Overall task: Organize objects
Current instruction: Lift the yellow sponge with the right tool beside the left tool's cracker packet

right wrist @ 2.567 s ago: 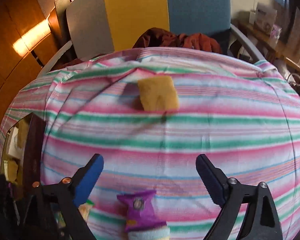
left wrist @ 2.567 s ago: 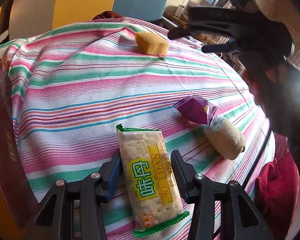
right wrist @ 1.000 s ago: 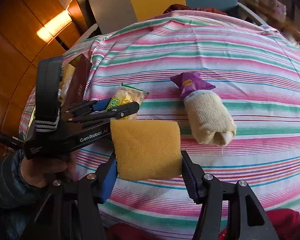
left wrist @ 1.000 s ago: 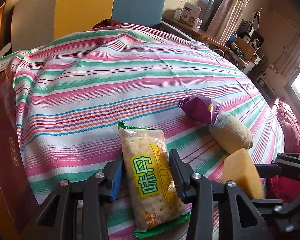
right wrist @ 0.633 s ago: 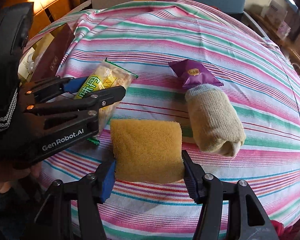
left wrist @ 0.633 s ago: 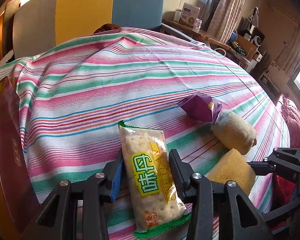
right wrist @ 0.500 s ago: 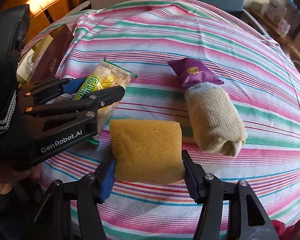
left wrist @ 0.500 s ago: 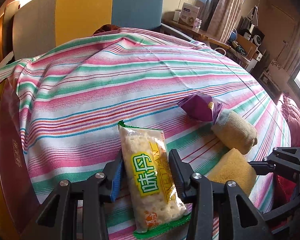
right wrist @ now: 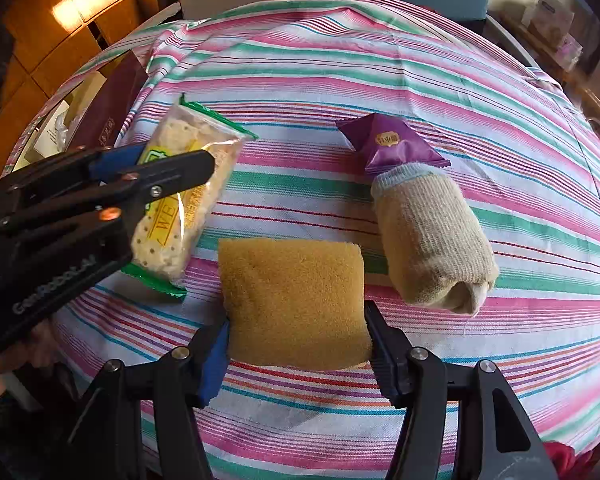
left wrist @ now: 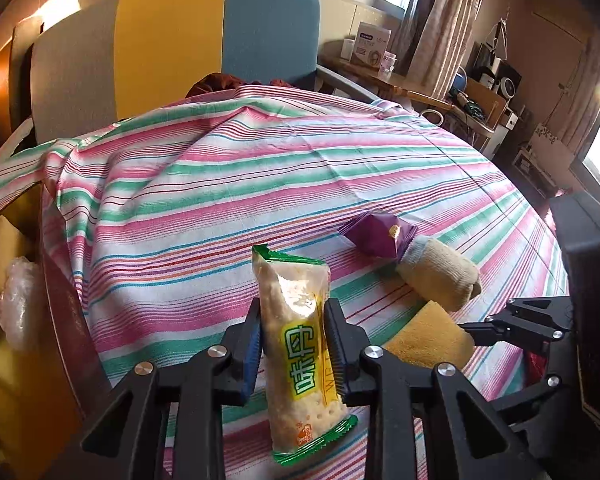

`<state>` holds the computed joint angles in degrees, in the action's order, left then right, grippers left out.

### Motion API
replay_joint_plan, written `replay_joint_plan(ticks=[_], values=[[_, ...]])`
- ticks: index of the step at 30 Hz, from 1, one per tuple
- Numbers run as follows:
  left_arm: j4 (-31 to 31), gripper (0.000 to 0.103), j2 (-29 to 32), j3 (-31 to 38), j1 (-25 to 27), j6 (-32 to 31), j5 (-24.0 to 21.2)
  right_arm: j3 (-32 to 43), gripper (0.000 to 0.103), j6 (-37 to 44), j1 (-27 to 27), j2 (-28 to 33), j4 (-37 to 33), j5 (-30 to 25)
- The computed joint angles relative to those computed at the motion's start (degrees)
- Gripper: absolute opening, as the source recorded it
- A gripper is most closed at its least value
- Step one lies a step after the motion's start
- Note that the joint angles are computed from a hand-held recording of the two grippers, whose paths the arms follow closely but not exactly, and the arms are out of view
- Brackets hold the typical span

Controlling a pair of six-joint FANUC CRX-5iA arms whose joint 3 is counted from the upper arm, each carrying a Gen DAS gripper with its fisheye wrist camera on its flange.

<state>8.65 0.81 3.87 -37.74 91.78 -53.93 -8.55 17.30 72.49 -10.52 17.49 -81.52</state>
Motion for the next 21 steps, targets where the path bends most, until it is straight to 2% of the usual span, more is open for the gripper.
replay_joint_plan(ticks=[4,7,10,15,17,19,21], values=[[4.5,0.026,-1.4,-2.7,1.6,-1.3,0.5,0.3,0.062,0.5,-0.1,0.6,0.1,-0.3],[11.3,0.023,-3.6,-6.4,3.6,-4.8,1.6,0.4,0.062,0.6,0.0,0.9,0.3,-0.5],[14.2,0.023,-5.6,-8.5,4.6,-7.3,2.4,0.4,0.062,0.8,0.0,0.8,0.3,-0.6],[14.5,0.023,-3.5,-6.8,4.3,-8.3,0.3,0.4,0.062,1.3,0.0,0.9,0.4,-0.9],[11.3,0.024,-1.9,-4.6,2.8,-6.9,-0.2,0.6,0.062,1.3,0.1,1.3,0.5,-0.8],[8.6,0.032,0.5,-2.0,2.0,-4.9,-2.0,0.5,0.062,1.2,0.0,1.2,0.5,-0.8],[8.5,0.039,2.7,-0.2,2.2,-3.1,-4.3,0.4,0.062,1.4,0.0,1.1,0.5,-0.9]])
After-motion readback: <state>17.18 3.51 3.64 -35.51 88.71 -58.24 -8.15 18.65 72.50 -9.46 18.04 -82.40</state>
